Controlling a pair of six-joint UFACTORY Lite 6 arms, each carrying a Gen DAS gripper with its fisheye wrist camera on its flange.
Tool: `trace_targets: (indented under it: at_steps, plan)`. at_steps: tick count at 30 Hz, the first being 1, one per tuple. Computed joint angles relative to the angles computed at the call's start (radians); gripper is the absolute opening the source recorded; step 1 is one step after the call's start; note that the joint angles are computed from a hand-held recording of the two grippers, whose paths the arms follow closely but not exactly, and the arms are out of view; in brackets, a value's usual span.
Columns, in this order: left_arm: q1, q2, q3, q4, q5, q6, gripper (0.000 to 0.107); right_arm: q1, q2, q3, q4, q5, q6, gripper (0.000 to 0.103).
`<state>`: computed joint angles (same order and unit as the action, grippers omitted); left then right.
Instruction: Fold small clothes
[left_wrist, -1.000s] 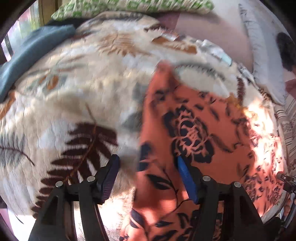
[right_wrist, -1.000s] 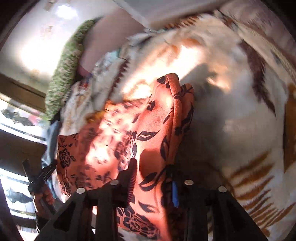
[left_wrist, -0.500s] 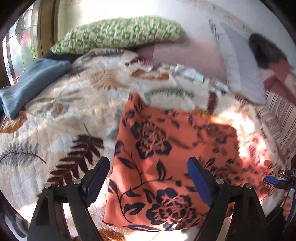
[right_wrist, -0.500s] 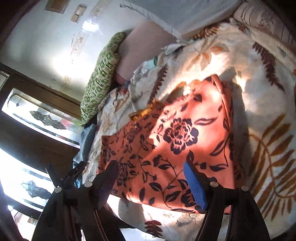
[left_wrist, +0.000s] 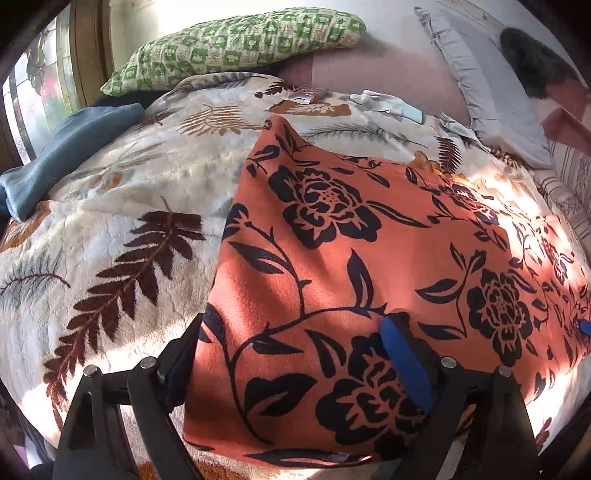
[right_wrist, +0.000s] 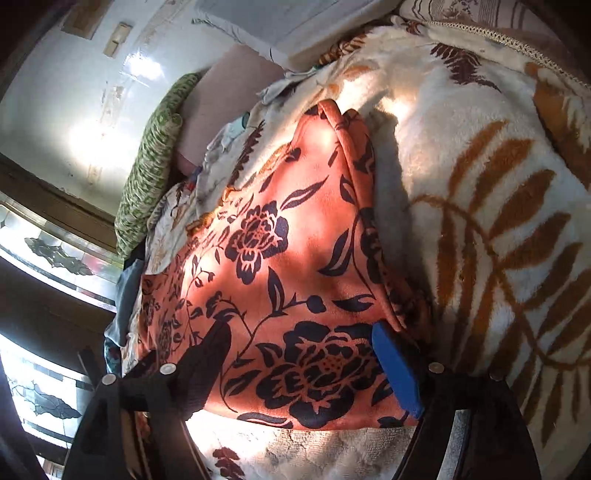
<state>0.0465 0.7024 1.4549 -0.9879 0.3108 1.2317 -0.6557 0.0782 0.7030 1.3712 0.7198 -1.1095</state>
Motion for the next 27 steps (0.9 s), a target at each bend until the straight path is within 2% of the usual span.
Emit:
trace_targets:
  at_steps: [2, 4, 7, 10, 12, 14, 15, 17, 20, 23, 25, 27]
  plan:
    - [-0.007, -0.016, -0.016, -0.006, -0.016, 0.01, 0.092, 0.009, -0.053, 0.012, -0.057, 0.007, 0.076, 0.082]
    - [-0.007, -0.019, -0.039, -0.098, -0.033, 0.113, 0.092, 0.002, -0.108, 0.005, -0.066, 0.034, 0.095, 0.082]
    - [-0.009, -0.011, -0.035, -0.097, -0.033, 0.106, 0.092, 0.035, -0.132, 0.056, -0.06, 0.037, 0.112, 0.082]
    - [-0.005, -0.008, -0.03, -0.087, -0.026, 0.09, 0.092, 0.079, -0.032, 0.152, -0.027, 0.008, 0.086, 0.082]
    - [0.003, 0.001, -0.017, -0.067, -0.01, 0.064, 0.092, 0.089, 0.125, 0.224, -0.073, -0.065, 0.125, 0.082]
    - [0.011, 0.005, -0.008, -0.057, 0.002, 0.046, 0.092, 0.036, 0.213, 0.237, -0.034, -0.037, 0.143, 0.08]
    - [0.015, 0.009, -0.003, -0.063, 0.008, 0.046, 0.092, 0.017, 0.194, 0.238, -0.045, -0.012, 0.176, 0.08]
    - [0.018, 0.03, 0.025, -0.023, 0.029, -0.007, 0.092, 0.047, 0.118, 0.246, -0.138, -0.03, 0.294, 0.08]
    - [0.02, 0.039, 0.044, -0.007, 0.05, -0.041, 0.092, 0.107, 0.043, 0.239, -0.136, -0.055, 0.252, 0.08]
    - [0.028, 0.036, 0.047, -0.009, 0.07, -0.036, 0.092, 0.157, 0.154, 0.248, -0.187, -0.185, 0.291, 0.083]
    - [0.038, 0.029, 0.041, -0.03, 0.077, -0.017, 0.092, 0.131, 0.169, 0.239, -0.145, -0.181, 0.305, 0.083]
    - [0.046, 0.038, 0.057, -0.017, 0.092, -0.037, 0.092, 0.152, 0.115, 0.251, -0.244, -0.172, 0.44, 0.083]
